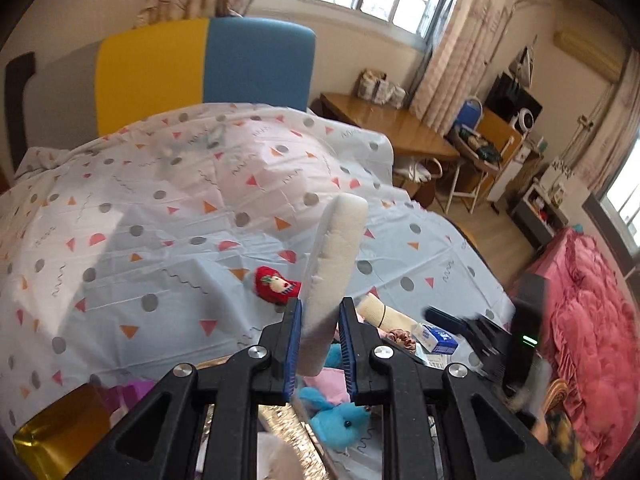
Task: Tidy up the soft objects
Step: 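Place the white sponge in the gold tray with the left tool while the right tool grasps the red sock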
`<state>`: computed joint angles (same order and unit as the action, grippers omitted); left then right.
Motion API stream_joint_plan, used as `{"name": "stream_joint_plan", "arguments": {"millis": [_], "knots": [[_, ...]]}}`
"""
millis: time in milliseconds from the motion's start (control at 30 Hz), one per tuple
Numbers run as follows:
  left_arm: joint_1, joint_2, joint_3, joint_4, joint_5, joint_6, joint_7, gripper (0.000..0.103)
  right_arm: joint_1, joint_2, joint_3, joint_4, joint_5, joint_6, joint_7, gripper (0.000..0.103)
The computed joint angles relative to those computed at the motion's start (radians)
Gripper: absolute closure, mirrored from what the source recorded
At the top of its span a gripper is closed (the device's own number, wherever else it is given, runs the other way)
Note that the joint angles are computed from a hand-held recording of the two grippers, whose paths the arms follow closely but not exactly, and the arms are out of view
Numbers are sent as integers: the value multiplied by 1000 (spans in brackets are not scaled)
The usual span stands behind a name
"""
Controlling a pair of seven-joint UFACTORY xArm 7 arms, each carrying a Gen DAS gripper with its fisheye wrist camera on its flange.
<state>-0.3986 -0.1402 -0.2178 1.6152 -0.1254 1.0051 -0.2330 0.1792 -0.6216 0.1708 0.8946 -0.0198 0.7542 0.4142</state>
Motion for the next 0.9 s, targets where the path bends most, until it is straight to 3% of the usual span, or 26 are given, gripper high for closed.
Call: {"name": "stream_joint_plan", "arguments": {"millis": [167, 267, 500, 567, 600, 633, 733, 900], "knots": [[36, -162, 63, -154, -84, -44, 43, 84, 47, 340, 0, 259, -54, 82, -216, 26], [60, -258, 106, -237, -129, -53, 72, 84, 50, 479, 1, 367, -98, 134, -243, 27], [150, -484, 198, -452, -182, -55, 57, 84, 85, 705, -26, 550, -81, 204, -269, 27], [186, -548, 217, -521, -175, -37, 29, 84, 111, 748, -29, 583, -141, 232, -231, 42], [207, -577, 222, -558, -168, -30, 12, 84, 121, 767, -32, 598, -155, 254, -217, 68], [227, -608, 230, -596, -162, -21, -6, 84, 134, 780, -38, 609, -186, 279, -185, 80], [274, -676, 246, -703, -146, 12, -45, 84, 135, 760, -47, 596, -159, 281, -147, 87], [290, -710, 275, -845, -178, 9, -72, 84, 121, 635, -49, 512, -165, 257, -83, 87]]}}
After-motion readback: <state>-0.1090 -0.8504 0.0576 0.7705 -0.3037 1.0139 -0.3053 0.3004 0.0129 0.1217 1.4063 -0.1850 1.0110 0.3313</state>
